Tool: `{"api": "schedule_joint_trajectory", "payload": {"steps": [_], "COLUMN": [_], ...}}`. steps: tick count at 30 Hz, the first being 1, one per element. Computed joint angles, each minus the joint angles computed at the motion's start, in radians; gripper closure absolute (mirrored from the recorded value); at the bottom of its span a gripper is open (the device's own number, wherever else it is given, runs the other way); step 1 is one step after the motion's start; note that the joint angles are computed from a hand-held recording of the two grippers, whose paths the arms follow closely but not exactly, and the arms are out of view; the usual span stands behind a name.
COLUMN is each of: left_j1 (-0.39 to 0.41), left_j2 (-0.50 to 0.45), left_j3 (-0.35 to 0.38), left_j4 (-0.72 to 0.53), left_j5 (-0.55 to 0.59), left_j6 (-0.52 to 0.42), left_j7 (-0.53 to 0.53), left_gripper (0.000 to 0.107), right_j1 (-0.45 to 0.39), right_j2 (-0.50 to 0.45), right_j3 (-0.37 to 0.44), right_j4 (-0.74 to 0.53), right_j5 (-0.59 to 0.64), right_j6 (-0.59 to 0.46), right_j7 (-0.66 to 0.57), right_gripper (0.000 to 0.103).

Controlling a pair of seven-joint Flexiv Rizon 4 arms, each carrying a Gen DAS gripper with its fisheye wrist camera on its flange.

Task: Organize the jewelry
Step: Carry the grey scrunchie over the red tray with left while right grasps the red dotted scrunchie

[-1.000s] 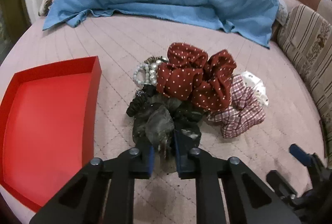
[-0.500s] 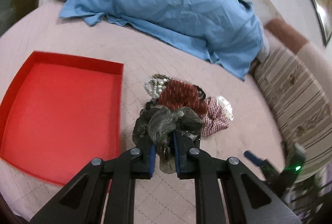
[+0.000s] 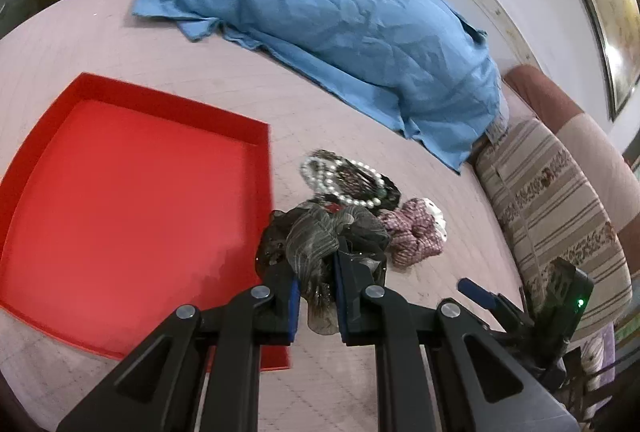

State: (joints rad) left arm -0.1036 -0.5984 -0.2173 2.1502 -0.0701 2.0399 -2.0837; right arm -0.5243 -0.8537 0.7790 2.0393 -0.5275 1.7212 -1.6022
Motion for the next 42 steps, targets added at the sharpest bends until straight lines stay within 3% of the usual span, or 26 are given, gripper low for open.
{"api": "schedule_joint_trajectory", "payload": {"steps": [4,11,12,13,18,23,26,31,37,42], "left_j1": [0.026,0.108,0.104,0.095,0.013,0.048,-0.007,-0.028,-0.133,-0.152], "left_j2": [0.002,-0.018,-0.016,-0.012,0.025,0.054,0.076,0.069,0.025,0.004], "left_j3": [-0.001,-0.032,-0.025,-0.014,0.062,0.056,0.132,0.204,0.356,0.403], "left_j4": [0.030,0.057,0.059,0.062,0.071,0.072,0.057,0.009,-0.051,-0.066], "left_j5": [0.017,0.074,0.071,0.063,-0.022,-0.031,-0.079,-0.140,-0.248,-0.282], "left_j6": [0.041,0.077,0.076,0.074,0.019,-0.025,-0.072,-0.142,-0.214,-0.262], "left_j7": [-0.023,-0.092,-0.095,-0.096,-0.064,-0.057,0.001,0.092,0.184,0.222], "left_gripper": [0.093,0.093,0.093,0.093,0.093,0.093,0.093,0.092,0.092,0.092], "right_j1": [0.059,0.203,0.214,0.216,0.175,0.137,0.124,0.155,0.334,0.511], "right_j2": [-0.041,-0.061,-0.070,-0.082,-0.113,-0.063,-0.024,0.017,0.039,0.015], "right_j3": [0.037,-0.008,-0.007,0.002,0.074,0.126,0.157,0.182,0.079,-0.047], "right_j4": [-0.071,-0.172,-0.188,-0.206,-0.256,-0.237,-0.226,-0.250,-0.338,-0.429], "right_j5": [0.008,0.089,0.101,0.115,0.202,0.266,0.302,0.355,0.387,0.400], "right_j6": [-0.107,-0.184,-0.205,-0.238,-0.339,-0.346,-0.336,-0.352,-0.387,-0.420], "right_j7": [-0.018,-0.041,-0.044,-0.049,-0.091,-0.159,-0.200,-0.242,-0.218,-0.182], "right_gripper": [0.026,0.028,0.046,0.073,0.092,0.094,0.094,0.094,0.094,0.094]}}
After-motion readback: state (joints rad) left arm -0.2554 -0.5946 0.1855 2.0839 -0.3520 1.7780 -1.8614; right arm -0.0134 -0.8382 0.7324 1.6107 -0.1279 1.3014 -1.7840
